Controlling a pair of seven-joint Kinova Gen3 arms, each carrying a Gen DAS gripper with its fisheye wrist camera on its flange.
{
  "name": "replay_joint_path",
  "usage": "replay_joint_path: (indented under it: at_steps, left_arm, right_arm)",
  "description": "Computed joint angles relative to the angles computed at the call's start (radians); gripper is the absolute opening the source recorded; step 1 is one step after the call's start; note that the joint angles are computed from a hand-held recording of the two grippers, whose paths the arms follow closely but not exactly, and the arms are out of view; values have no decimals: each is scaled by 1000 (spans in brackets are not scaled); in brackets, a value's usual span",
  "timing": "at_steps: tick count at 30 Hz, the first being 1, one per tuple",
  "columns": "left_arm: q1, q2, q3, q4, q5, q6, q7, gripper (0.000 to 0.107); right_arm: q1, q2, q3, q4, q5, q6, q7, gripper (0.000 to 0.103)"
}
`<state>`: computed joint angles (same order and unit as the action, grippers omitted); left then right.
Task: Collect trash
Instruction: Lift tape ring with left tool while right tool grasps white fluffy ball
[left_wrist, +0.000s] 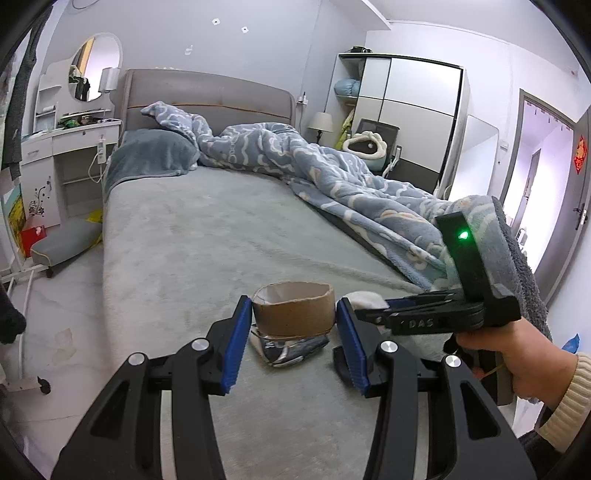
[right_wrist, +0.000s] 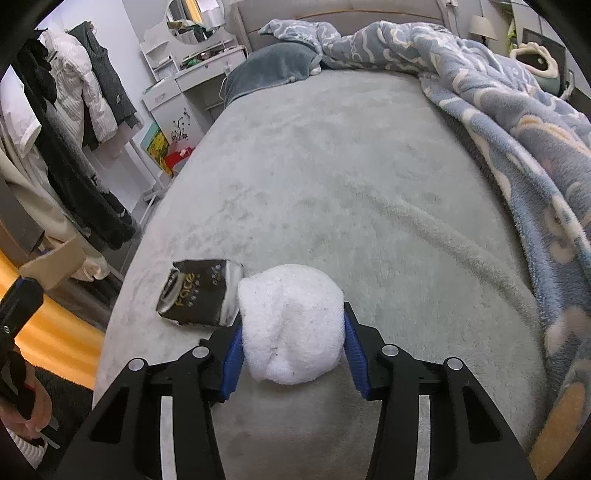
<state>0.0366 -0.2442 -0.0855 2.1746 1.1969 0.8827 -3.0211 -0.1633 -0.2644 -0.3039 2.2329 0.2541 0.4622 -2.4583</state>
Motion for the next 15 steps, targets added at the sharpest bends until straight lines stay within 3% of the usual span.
replay_joint_path:
  at_steps: [15]
  left_arm:
    - [-106, -6, -110, -27, -141, 120, 59, 50]
  right_arm:
    - [133, -64, -286, -29, 181, 22, -346, 49]
